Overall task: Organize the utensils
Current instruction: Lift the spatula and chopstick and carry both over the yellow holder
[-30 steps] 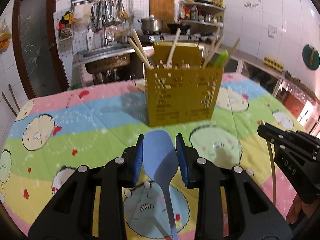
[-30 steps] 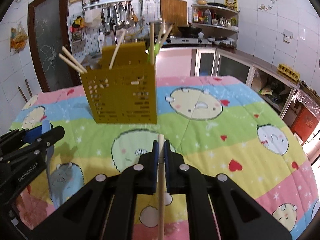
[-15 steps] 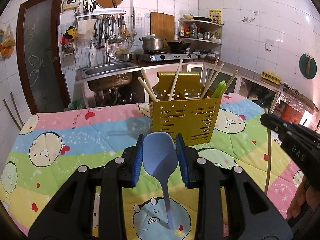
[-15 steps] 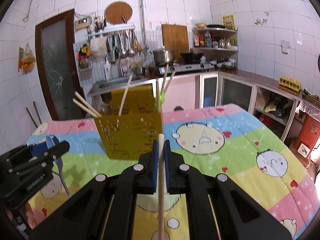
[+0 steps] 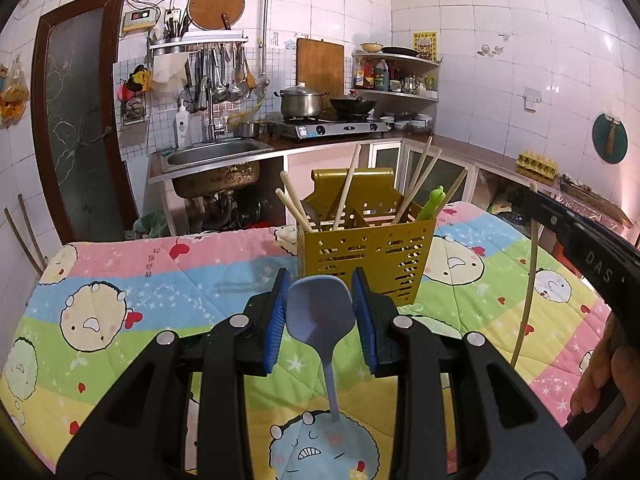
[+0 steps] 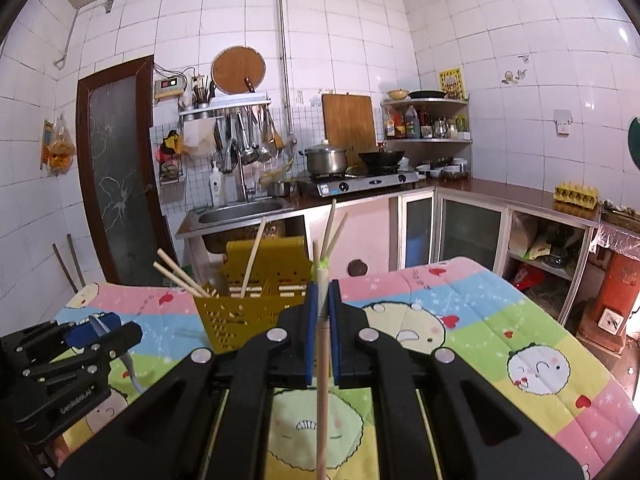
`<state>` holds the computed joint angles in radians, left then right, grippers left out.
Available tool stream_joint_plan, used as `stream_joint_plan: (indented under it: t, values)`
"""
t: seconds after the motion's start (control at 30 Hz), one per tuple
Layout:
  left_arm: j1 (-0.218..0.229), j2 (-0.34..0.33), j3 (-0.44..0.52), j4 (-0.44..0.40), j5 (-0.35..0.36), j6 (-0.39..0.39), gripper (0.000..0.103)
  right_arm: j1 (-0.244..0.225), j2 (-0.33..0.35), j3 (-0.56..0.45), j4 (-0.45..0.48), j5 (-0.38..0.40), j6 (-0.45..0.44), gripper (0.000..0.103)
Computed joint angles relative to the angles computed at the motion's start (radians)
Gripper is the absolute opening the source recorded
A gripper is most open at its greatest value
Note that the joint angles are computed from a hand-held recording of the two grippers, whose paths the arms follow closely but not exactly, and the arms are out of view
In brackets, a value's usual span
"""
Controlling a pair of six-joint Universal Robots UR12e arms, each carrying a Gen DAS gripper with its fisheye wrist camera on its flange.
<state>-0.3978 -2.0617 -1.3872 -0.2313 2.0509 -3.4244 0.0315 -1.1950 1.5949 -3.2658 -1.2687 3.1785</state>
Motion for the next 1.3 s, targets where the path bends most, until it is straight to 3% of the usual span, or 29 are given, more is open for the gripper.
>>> stream_joint_plan:
  t: [0.33,0.7,1.1,1.3]
  values:
    - [0.007,0.007,0.017,0.019,-0.008,0.018,0.030,0.004,0.031,-0.059,-0.040,-0.012,0.030,0.006]
    - [0.029,-0.012,0.124,0.056,-0.034,0.059,0.030,0.021,0.071,-0.186,-0.084,-0.010,0.049,0.006]
    - [0.049,-0.111,0.310,0.085,-0.027,0.127,0.030,0.052,0.171,-0.375,-0.113,-0.036,0.093,0.006]
    - [0.063,-0.153,0.351,0.080,-0.042,0.148,0.030,0.059,0.230,-0.449,-0.143,-0.050,0.119,0.006]
